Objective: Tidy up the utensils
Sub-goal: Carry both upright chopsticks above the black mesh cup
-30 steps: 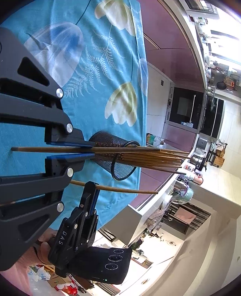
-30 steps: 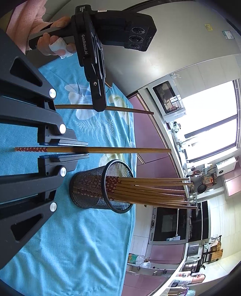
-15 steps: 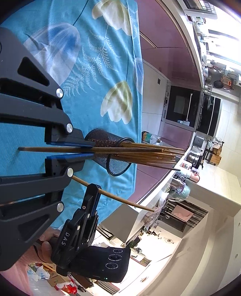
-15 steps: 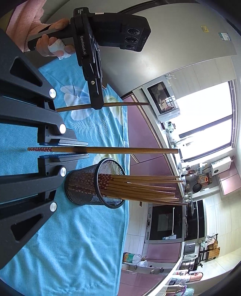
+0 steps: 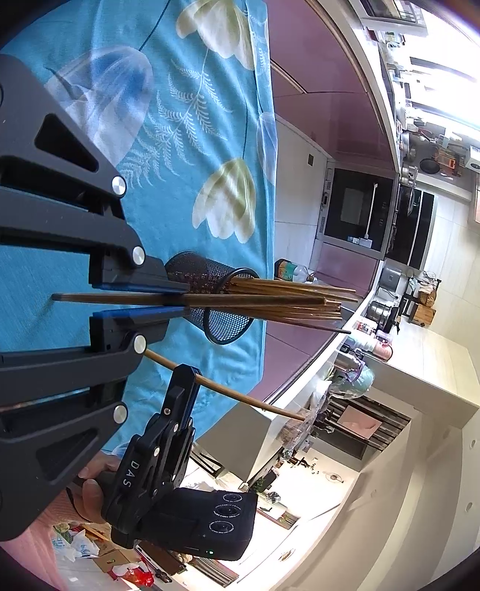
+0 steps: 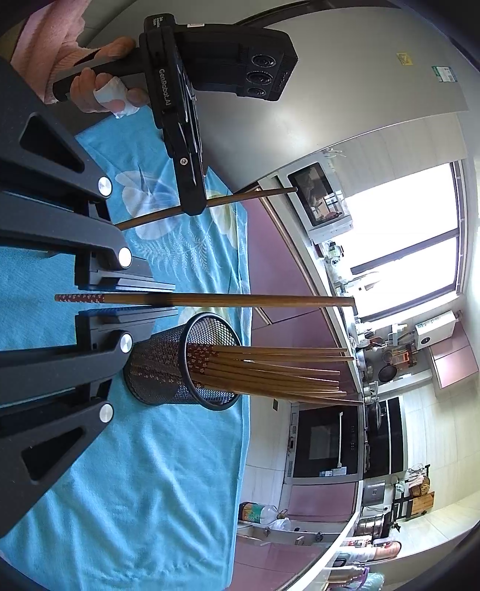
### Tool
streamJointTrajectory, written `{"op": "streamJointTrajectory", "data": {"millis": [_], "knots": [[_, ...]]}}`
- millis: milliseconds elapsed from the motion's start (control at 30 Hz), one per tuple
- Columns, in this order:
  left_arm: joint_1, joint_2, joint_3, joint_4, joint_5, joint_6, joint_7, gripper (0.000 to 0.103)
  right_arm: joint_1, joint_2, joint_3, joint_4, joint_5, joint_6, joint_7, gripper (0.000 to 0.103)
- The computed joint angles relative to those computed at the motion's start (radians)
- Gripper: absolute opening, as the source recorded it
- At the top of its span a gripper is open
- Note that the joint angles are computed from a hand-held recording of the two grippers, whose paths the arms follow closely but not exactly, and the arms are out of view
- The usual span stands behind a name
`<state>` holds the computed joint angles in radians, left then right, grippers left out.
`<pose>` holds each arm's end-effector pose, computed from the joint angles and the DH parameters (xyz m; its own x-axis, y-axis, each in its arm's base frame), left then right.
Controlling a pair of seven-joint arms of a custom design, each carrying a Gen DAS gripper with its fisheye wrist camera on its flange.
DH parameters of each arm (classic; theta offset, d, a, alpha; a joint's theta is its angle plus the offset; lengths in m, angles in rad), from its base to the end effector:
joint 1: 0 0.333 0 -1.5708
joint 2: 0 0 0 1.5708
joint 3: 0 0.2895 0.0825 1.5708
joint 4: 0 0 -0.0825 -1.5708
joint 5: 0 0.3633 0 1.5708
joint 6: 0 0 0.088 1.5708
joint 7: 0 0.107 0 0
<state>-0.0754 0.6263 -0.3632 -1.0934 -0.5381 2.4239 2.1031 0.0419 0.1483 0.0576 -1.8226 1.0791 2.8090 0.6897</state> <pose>0.7025 -0.2303 0.5421 -0.6192 -0.7063 0.3431 -0.6327 0.1900 -0.7507 0.6209 0.0173 0.5118 0.2398 -0.9215 -0.3056 -0.5809 0.1161 -0.8056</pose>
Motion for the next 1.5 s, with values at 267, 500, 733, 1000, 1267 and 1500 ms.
{"op": "streamJointTrajectory", "data": {"millis": [267, 500, 733, 1000, 1267, 1500], "knots": [[-0.004, 0.007, -0.001, 0.012, 0.002, 0.001, -0.003, 0.007, 0.000, -0.003, 0.001, 0.001, 0.004, 0.007, -0.006, 0.006], [-0.009, 0.015, -0.001, 0.026, 0.009, 0.003, -0.009, 0.007, 0.002, -0.003, 0.002, 0.005, 0.007, 0.013, -0.009, 0.006], [-0.010, 0.020, -0.003, 0.033, 0.013, 0.004, -0.012, 0.007, 0.002, -0.003, 0.000, 0.009, 0.002, 0.012, -0.005, 0.006], [-0.014, 0.037, -0.006, 0.062, 0.017, -0.003, -0.017, 0.007, 0.003, -0.004, 0.001, 0.009, -0.001, 0.016, -0.001, 0.006], [-0.015, 0.041, -0.006, 0.071, 0.019, -0.005, -0.016, 0.007, 0.001, -0.004, 0.001, 0.010, 0.004, 0.017, -0.006, 0.006], [-0.024, 0.054, -0.004, 0.094, 0.029, -0.002, -0.023, 0.007, -0.001, 0.002, 0.001, 0.021, 0.000, 0.019, -0.003, 0.006]]}}
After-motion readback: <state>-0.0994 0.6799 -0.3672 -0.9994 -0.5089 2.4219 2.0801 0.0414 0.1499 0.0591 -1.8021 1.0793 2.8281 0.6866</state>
